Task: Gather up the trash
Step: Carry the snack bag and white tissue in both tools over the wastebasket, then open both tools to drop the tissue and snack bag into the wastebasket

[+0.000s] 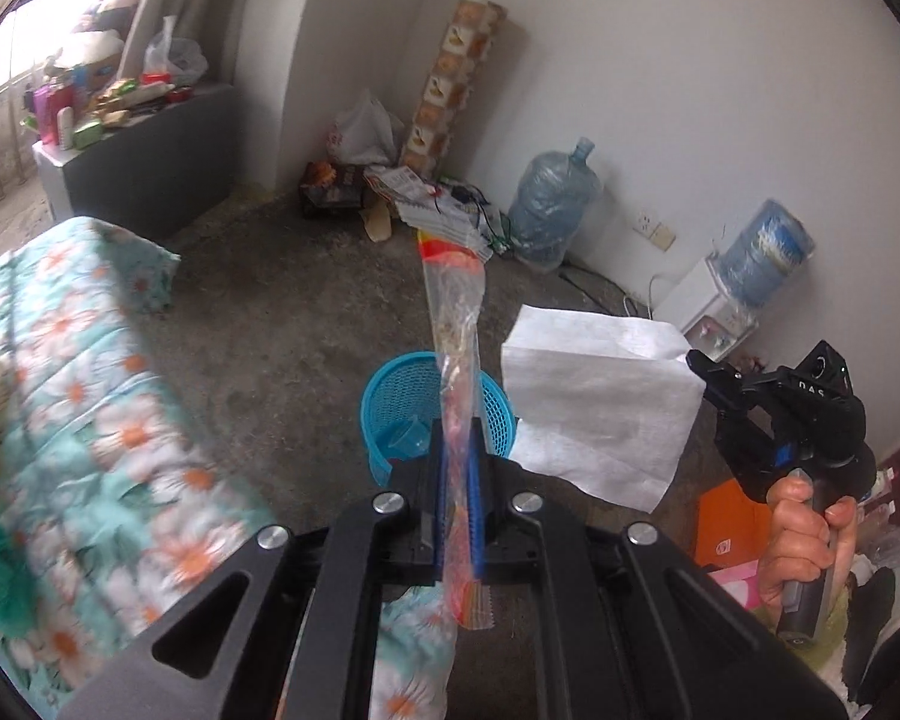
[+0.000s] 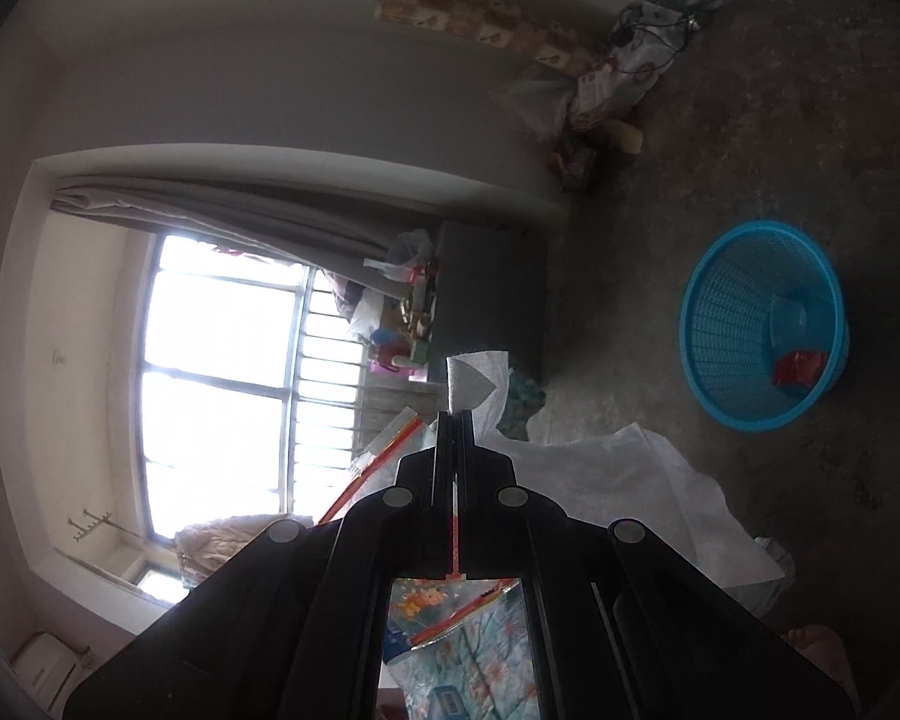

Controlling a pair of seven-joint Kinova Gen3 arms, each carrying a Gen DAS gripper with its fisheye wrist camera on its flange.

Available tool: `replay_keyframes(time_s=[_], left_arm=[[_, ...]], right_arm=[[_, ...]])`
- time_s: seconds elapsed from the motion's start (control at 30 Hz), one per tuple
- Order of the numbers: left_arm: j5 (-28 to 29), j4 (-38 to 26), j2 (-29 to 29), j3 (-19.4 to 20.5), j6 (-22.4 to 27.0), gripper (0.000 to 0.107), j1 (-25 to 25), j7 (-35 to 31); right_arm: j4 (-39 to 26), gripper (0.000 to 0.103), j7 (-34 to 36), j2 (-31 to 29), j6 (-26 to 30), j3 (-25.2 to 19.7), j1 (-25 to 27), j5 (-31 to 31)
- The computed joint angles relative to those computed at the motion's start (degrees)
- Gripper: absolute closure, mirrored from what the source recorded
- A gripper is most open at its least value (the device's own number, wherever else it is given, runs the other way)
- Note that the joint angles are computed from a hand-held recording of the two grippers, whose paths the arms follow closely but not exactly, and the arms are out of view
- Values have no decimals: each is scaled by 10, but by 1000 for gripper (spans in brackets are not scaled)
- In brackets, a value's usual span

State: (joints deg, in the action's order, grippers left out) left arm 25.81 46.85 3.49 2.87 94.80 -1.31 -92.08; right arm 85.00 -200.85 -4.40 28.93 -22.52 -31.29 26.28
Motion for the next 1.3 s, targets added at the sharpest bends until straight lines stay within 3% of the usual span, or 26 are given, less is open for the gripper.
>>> replay_keyframes(time_s=[0.23,0.53,0.6,0.63,0.7,0.77,0.83,1.0,1.1,1.17,1.3], left_arm=[[-91,-16,88,43,-49,102,96,45],[-146,-11,187,47,-94,101,157,65],[-160,-25,213,44,-86,94,168,72],[-175,-39,229,41,-75,82,175,83],[-185,-46,240,33,-80,72,184,100],[-192,-44,241,29,-86,67,185,112],[-185,-43,238,32,-89,63,176,116],[-168,-58,218,40,-72,59,153,100],[-149,-97,204,46,-34,59,133,91],[-117,-123,188,42,0,59,109,89],[-53,-193,152,56,90,52,23,74]], right_arm=[[24,103,65,28,-8,50,9,-81],[68,103,132,80,-56,123,6,-196],[83,99,158,94,-78,116,29,-237],[92,96,170,103,-85,97,55,-260],[101,79,188,116,-84,83,79,-306],[106,58,179,124,-66,109,60,-324],[102,55,146,128,-43,151,17,-305],[115,49,89,114,-32,159,-8,-247],[112,46,55,95,-17,155,-19,-197],[103,39,41,90,-4,146,-25,-164],[42,30,65,87,53,120,-38,-123]])
